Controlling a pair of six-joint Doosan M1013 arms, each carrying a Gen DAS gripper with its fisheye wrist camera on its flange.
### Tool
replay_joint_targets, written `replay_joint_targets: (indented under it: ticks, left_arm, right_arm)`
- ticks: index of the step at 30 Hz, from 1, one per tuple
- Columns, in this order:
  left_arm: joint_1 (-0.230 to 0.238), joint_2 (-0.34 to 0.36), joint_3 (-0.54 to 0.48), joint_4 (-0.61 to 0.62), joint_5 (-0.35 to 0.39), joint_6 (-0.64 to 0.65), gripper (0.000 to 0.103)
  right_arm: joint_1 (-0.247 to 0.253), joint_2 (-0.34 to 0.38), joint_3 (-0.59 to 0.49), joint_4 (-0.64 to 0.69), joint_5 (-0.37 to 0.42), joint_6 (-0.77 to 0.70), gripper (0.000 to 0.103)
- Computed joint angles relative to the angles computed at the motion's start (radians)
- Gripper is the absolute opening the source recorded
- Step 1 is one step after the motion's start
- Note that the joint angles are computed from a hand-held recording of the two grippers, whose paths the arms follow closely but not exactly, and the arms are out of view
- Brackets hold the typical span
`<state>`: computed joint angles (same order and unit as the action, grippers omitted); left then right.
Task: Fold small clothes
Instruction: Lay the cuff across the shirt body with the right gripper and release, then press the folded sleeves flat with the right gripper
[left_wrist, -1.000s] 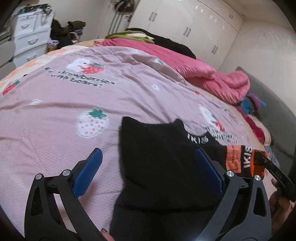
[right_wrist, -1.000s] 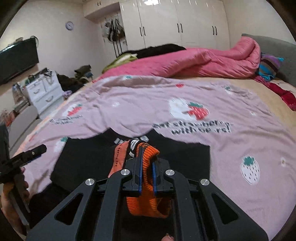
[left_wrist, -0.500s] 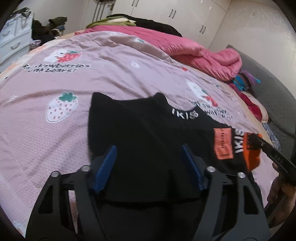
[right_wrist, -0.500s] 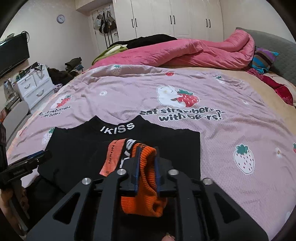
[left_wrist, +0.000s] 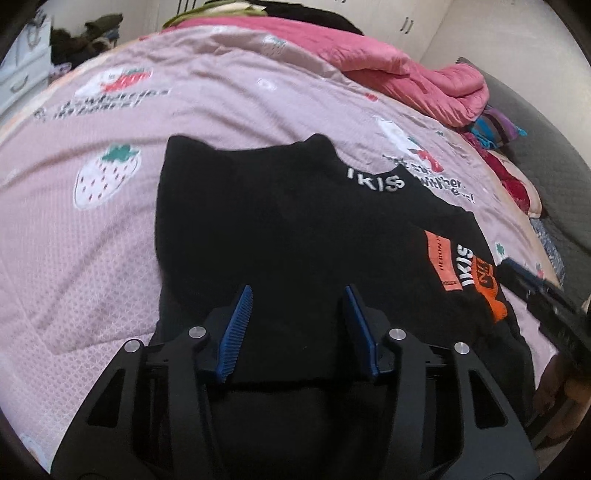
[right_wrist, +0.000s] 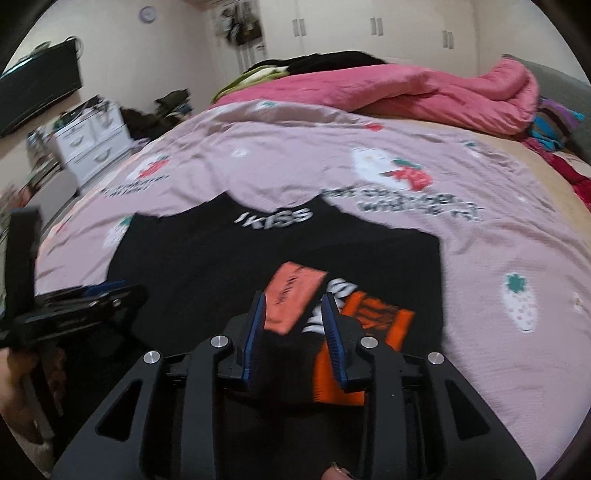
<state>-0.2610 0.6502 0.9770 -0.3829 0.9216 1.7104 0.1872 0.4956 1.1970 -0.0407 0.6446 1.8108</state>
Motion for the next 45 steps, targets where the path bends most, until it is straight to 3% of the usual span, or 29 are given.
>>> replay_joint_targets:
  ticks: [8, 11, 14, 21, 29, 34, 40, 42, 45]
  left_arm:
    - [0.006, -0.002, 0.005, -0.012, 0.007, 0.004, 0.042]
    - [0.003, -0.004, 0.008, -0.001, 0.001, 0.002, 0.042]
    - [-0.001, -0.006, 0.01, 0.014, -0.003, -0.001, 0.042]
    - [-0.007, -0.01, 0.013, 0.04, -0.015, -0.002, 0.042]
    - [-0.006, -0.021, 0.025, 0.018, -0.035, 0.02, 0.051]
    - [-0.001, -0.032, 0.037, -0.014, -0.048, 0.029, 0.058]
    - [-0.002, -0.051, 0.055, -0.015, -0.085, 0.037, 0.079]
    - [-0.004, -0.057, 0.061, -0.007, -0.098, 0.038, 0.091]
    - [-0.008, -0.069, 0.076, -0.005, -0.128, 0.058, 0.094]
  right_arm:
    - [0.004, 0.025, -0.025, 0.116, 0.048, -0.124, 0.037]
    - [0.008, 0.052, -0.058, 0.022, 0.145, -0.055, 0.038]
    - [0.0, 0.064, -0.067, 0.048, 0.189, -0.038, 0.037]
    - [0.0, 0.05, -0.046, 0.058, 0.158, -0.052, 0.043]
    - [0.002, 0.029, -0.032, 0.04, 0.115, -0.02, 0.065]
    - [-0.003, 0.022, -0.024, 0.021, 0.101, 0.018, 0.075]
    - [-0.008, -0.001, 0.005, -0.005, 0.039, 0.076, 0.094]
    - [-0.01, -0.007, 0.014, -0.012, 0.024, 0.092, 0.097]
    - [-0.012, -0.012, 0.021, -0.032, 0.023, 0.129, 0.099]
